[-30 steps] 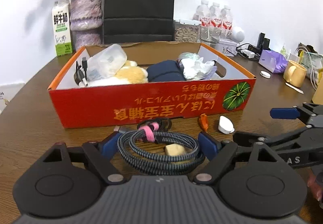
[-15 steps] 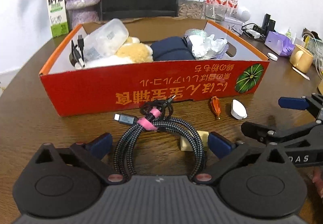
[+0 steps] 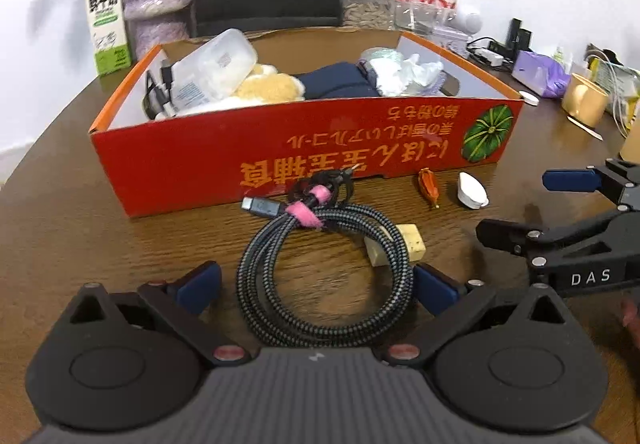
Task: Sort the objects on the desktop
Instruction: 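Grasp the braided black cable coil with the left gripper, then grasp the white oval case with the right gripper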
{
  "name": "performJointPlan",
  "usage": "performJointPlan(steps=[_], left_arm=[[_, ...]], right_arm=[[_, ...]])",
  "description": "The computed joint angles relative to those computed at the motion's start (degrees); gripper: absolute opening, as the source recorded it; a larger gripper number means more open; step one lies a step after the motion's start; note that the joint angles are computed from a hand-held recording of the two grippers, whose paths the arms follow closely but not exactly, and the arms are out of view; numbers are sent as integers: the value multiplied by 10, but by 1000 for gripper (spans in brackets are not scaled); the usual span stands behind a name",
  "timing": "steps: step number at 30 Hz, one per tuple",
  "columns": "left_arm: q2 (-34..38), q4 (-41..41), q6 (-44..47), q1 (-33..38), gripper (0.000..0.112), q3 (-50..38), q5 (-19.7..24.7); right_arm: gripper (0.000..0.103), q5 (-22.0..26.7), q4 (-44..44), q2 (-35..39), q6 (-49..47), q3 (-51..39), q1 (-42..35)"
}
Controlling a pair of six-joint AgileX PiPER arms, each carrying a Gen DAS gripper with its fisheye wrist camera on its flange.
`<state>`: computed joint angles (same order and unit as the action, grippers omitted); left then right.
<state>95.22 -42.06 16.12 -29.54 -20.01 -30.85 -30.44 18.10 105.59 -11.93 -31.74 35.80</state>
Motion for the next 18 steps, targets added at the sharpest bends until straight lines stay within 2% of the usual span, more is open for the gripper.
performJointPlan(steps=[3, 6, 8, 11, 15, 17, 18], left_arm=[[-7, 57, -40, 9, 89, 13, -7], [-9, 35, -33, -16, 88, 32, -50], [-17, 18, -32, -33, 87, 46, -80], [-32, 7, -30, -41, 87, 57, -96], [-35, 6, -30, -34, 87, 60, -97], [-31, 15, -40, -30, 87, 62, -100], [-30, 17, -44, -31, 87, 64, -103]], right_arm=[[102, 2, 6, -1, -5, -1, 1], [102, 6, 2, -1, -7, -3, 1], [97, 5, -11, -1, 3, -5, 0], [86, 10, -34, 0, 24, -16, -2], [61, 41, -27, 17, 17, -56, 1], [43, 48, -58, 23, 50, -65, -3], [27, 48, -92, 23, 80, -63, -8]])
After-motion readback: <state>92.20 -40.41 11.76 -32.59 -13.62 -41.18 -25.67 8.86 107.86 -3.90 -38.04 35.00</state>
